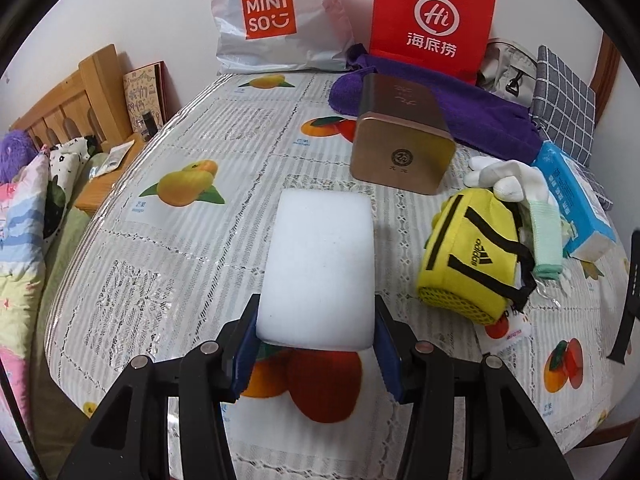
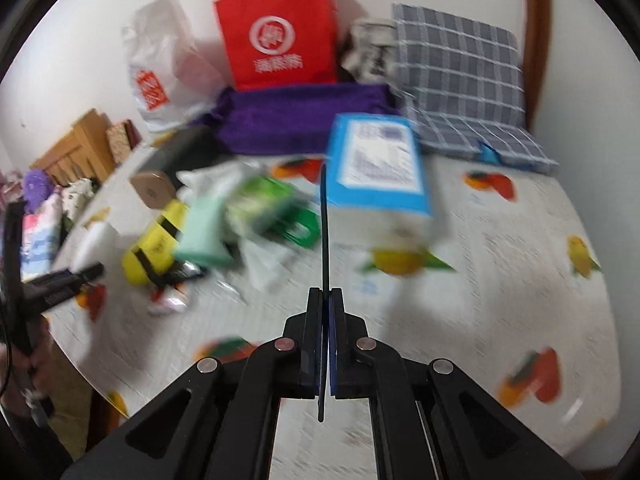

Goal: Organize soft objects
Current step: 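Carry the foam block with the left tool while the right tool carries the strap toward the purple towel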

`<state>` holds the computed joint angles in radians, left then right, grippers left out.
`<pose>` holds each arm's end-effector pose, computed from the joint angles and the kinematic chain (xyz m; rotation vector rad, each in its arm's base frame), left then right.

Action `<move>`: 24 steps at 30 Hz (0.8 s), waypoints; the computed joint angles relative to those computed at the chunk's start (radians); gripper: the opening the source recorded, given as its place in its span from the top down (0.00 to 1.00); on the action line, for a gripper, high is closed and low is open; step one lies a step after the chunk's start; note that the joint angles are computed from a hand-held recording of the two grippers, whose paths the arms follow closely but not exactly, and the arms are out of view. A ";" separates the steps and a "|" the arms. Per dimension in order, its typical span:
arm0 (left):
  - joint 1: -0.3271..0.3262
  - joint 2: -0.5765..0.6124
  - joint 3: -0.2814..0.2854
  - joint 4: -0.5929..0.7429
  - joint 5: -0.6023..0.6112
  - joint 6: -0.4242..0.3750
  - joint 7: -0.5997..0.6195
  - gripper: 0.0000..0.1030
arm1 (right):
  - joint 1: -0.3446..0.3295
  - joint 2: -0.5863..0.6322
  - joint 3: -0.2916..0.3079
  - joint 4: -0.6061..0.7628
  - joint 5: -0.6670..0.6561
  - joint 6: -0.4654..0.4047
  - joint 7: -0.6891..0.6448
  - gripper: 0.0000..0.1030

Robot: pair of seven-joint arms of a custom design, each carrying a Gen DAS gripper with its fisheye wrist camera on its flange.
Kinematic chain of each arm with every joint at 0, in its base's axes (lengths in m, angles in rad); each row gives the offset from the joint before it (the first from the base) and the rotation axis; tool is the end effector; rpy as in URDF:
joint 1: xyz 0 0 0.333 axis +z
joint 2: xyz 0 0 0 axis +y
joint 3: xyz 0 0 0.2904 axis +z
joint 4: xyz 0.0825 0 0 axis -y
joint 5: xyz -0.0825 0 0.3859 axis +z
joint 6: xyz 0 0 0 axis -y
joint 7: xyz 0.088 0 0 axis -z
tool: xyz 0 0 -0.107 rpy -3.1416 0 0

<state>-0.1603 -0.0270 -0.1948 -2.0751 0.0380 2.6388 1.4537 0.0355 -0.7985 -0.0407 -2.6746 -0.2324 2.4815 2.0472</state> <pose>0.5508 -0.2061 0.4813 -1.6529 2.1663 -0.6823 0.3757 -0.0019 0.5192 -1.5266 2.1572 -0.6197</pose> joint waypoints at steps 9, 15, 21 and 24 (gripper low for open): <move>-0.014 0.016 -0.011 0.019 0.109 -0.023 -0.101 0.53 | -0.027 0.083 -0.031 -0.041 0.015 0.055 0.012 0.96; -0.022 0.035 -0.007 0.044 0.096 -0.032 -0.104 0.53 | -0.032 0.099 -0.046 -0.068 0.038 0.148 -0.004 0.96; -0.027 0.034 -0.004 0.067 0.117 -0.038 -0.119 0.53 | -0.022 0.052 -0.071 -0.071 0.073 0.149 -0.050 0.97; -0.029 0.034 -0.006 0.090 0.120 -0.047 -0.118 0.53 | -0.024 0.026 -0.060 -0.060 0.072 0.145 -0.065 0.97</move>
